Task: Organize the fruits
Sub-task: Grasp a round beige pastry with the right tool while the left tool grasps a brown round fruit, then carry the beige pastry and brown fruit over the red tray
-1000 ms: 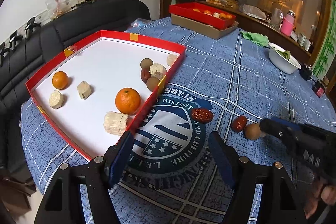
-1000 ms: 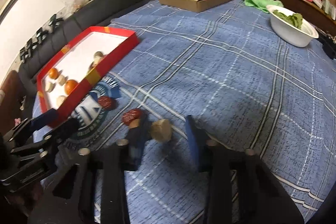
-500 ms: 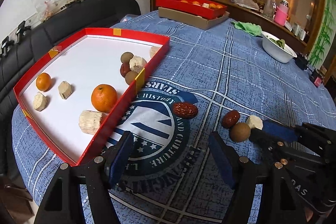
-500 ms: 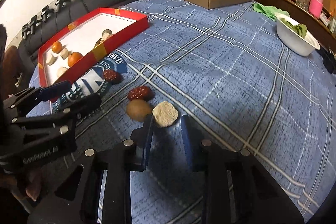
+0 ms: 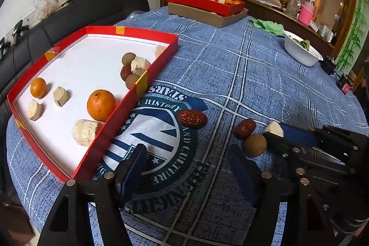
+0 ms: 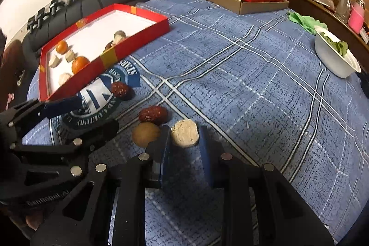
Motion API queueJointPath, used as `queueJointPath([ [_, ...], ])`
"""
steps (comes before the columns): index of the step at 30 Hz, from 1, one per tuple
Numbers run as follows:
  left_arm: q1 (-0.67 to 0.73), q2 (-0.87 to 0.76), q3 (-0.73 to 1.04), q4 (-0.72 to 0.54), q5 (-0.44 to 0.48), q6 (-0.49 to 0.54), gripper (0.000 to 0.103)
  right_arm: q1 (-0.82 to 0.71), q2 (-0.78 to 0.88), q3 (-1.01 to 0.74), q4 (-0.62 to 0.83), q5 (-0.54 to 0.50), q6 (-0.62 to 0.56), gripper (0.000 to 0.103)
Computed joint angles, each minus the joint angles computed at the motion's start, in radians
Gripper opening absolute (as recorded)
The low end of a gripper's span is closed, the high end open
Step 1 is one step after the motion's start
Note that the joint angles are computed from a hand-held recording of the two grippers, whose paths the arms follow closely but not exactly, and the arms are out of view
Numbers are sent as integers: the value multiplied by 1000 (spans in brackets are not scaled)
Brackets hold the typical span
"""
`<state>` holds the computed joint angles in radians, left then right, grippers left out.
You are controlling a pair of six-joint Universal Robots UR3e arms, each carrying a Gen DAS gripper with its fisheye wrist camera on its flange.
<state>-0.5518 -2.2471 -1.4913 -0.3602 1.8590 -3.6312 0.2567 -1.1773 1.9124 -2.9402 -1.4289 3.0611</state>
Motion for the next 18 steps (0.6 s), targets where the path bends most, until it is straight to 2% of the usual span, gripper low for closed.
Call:
queueJointPath([
  [4,-20,-22,43,-13,-27,12,70,-40,-76,104,-45,5,10,24],
  [9,-47,-121,236,-122,-70,13,68,-126,-192,250,-110,49,25,24],
  [10,-43,-141,274,-142,-76,3,54,-150,-214,279,-128,67,31,24],
  [11,-49,-157,309,-171,-53,-6,32,-163,-223,292,-139,78,34,24],
  [12,-56,-182,361,-206,-20,-8,22,-182,-235,309,-153,95,39,24],
  [18,-66,-182,366,-217,3,-23,23,-221,-240,329,-165,152,36,23],
])
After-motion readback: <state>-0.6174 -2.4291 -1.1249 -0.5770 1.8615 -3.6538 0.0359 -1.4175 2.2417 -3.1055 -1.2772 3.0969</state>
